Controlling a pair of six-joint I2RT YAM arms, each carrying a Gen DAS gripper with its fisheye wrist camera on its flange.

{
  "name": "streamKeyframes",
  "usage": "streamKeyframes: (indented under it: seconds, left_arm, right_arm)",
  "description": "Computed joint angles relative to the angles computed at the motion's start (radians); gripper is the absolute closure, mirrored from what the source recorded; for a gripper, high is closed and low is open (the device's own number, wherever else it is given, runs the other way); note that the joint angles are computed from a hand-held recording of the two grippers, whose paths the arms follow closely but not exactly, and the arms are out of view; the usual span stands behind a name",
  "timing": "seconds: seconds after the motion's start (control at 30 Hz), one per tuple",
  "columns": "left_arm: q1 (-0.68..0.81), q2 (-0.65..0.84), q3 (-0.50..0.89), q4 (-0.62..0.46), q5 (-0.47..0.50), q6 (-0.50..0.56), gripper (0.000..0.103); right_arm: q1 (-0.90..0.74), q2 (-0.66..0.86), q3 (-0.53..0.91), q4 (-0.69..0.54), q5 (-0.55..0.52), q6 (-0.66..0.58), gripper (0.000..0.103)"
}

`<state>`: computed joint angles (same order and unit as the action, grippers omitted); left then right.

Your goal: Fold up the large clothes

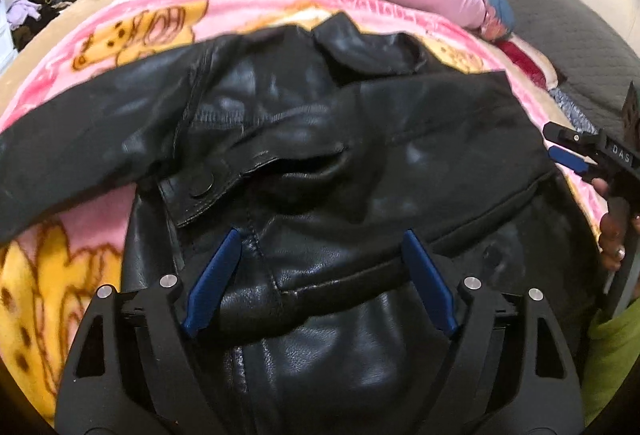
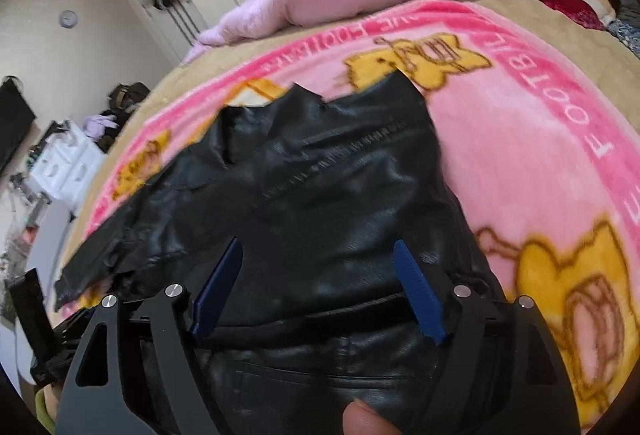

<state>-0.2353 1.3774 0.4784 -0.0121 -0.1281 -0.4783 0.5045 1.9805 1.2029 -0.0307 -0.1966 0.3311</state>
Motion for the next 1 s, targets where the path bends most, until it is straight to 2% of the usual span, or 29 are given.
streamKeyframes:
  seconds: [0.17,0.27,0.33,0.4,0.5,0.57,0.7,0.87,1.0]
  left_arm:
    - [0.017,-0.011,-0.039,0.052,0.03,-0.003,0.028]
    - [0.021,-0.057,-0.061,0.052,0.048,-0.022,0.027]
    - [0.004,-0.117,-0.083,0.05,0.041,-0.024,0.021]
    - [-0.003,-0.166,-0.096,0.042,0.036,-0.027,0.021]
    - [0.004,-0.197,-0.083,0.012,0.056,-0.032,0.014]
    - [-0.011,-0.228,-0.076,-0.013,0.043,-0.039,0.01]
    - [-0.047,-0.268,-0.055,-0.08,0.009,-0.052,0.009]
    - [-0.08,-0.321,-0.048,-0.14,-0.035,-0.065,0.009]
    - [-0.082,-0.374,-0.055,-0.175,-0.044,-0.068,0.009]
  right_arm:
    - [0.015,0.087,0.063,-0.072,0.054,-0.011,0.026]
    - [0.02,0.091,0.04,-0.039,0.066,0.005,0.025]
    - [0.041,0.055,0.001,-0.006,0.118,-0.005,0.024]
    - [0.077,0.001,-0.061,0.043,0.172,-0.024,0.018]
    - [0.104,-0.065,-0.14,0.111,0.184,-0.016,0.016]
    - [0.118,-0.112,-0.191,0.147,0.192,-0.017,0.011]
    - [0.133,-0.182,-0.263,0.199,0.211,0.01,0.005]
    - [0.145,-0.26,-0.318,0.229,0.196,0.053,0.004]
    - [0.178,-0.319,-0.352,0.237,0.242,0.058,0.004]
